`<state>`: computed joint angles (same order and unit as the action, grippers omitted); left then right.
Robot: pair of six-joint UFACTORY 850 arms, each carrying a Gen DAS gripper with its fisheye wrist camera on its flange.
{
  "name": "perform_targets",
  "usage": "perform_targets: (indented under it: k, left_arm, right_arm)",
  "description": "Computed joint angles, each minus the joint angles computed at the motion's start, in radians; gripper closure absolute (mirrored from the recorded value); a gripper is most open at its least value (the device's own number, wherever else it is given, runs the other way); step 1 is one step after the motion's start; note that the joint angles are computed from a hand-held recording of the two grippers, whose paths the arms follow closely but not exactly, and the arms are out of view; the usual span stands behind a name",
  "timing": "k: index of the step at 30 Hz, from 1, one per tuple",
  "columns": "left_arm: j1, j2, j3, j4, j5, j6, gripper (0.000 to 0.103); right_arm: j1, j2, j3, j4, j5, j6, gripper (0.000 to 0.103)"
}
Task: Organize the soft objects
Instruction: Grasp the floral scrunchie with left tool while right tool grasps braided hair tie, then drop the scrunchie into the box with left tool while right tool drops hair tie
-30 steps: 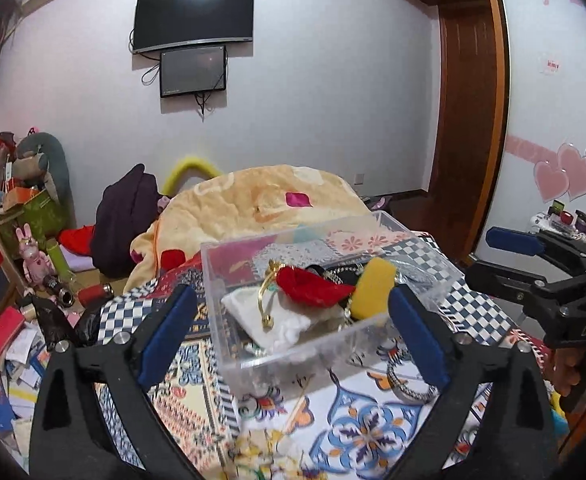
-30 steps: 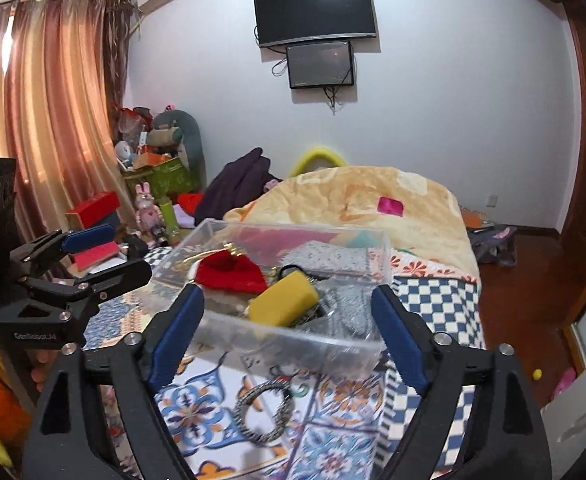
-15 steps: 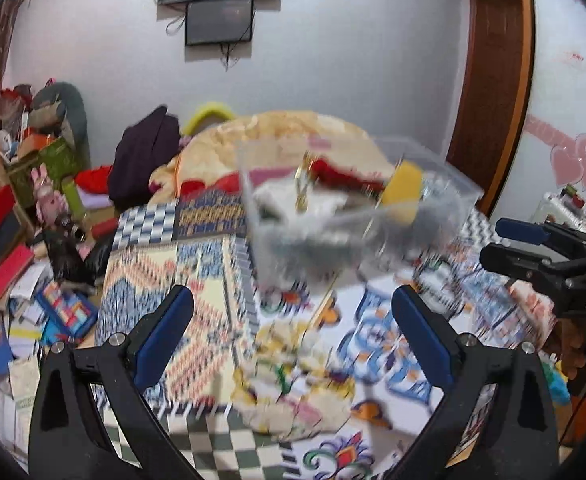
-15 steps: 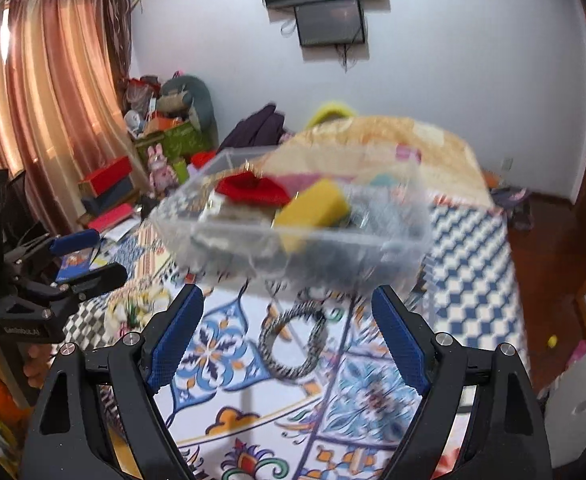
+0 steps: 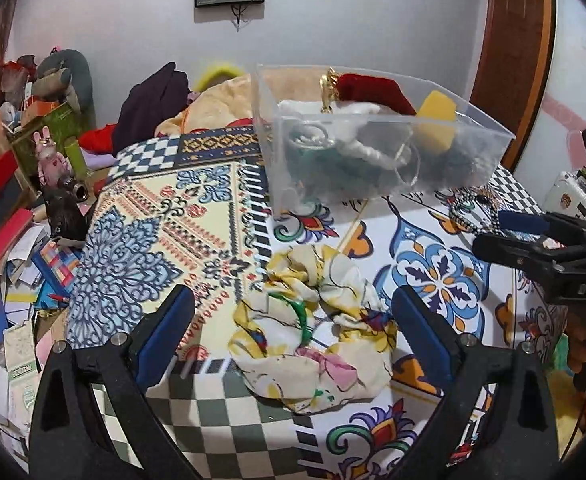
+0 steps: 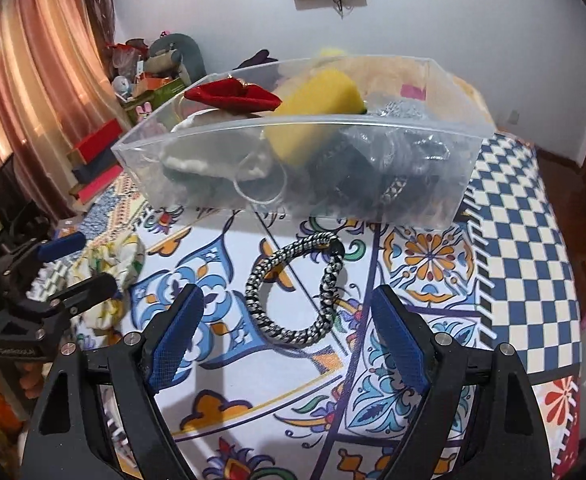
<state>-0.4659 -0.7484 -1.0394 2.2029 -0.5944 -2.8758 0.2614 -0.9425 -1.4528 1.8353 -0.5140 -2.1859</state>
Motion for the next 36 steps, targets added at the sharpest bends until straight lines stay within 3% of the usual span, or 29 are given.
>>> perform_targets:
  k: [2,4,8,13,18,31,36]
  left_arm:
    - [-0.001,-0.007,-0.004,0.011,0.005,-0.005,0.009]
    - [0.002,-0.015,-0.014,0.021,0.024,-0.004,0.020]
    - [-0.007,-0.026,-0.018,0.008,-0.002,0.014,0.028]
    - [-0.009,-0.020,-0.012,0.061,-0.001,-0.009,0.064]
    - [-0.007,-0.002,0.005,0.143,-0.003,-0.077,0.077]
    - [-0.018,0.090,0.036,0.128,-0.134,-0.039,0.078]
    - [-0.001,0.105,0.010,0.128,-0.150,-0.009,0.078]
  right_arm:
    - [0.012,0.013,0.024,0.117,0.031,-0.120,0.041]
    - [0.015,0.020,0.038,0.172,0.037,-0.184,0.050]
    - [0.010,0.020,0.038,0.196,0.032,-0.212,0.071]
    - [-0.013,0.013,0.026,0.130,-0.001,-0.152,0.089]
    - [-0.032,0.029,0.043,0.111,-0.055,-0.155,0.090]
    - [-0.073,0.104,0.092,0.146,-0.183,-0.203,0.090]
    - [-0.074,0.127,0.099,0.191,-0.211,-0.260,0.090]
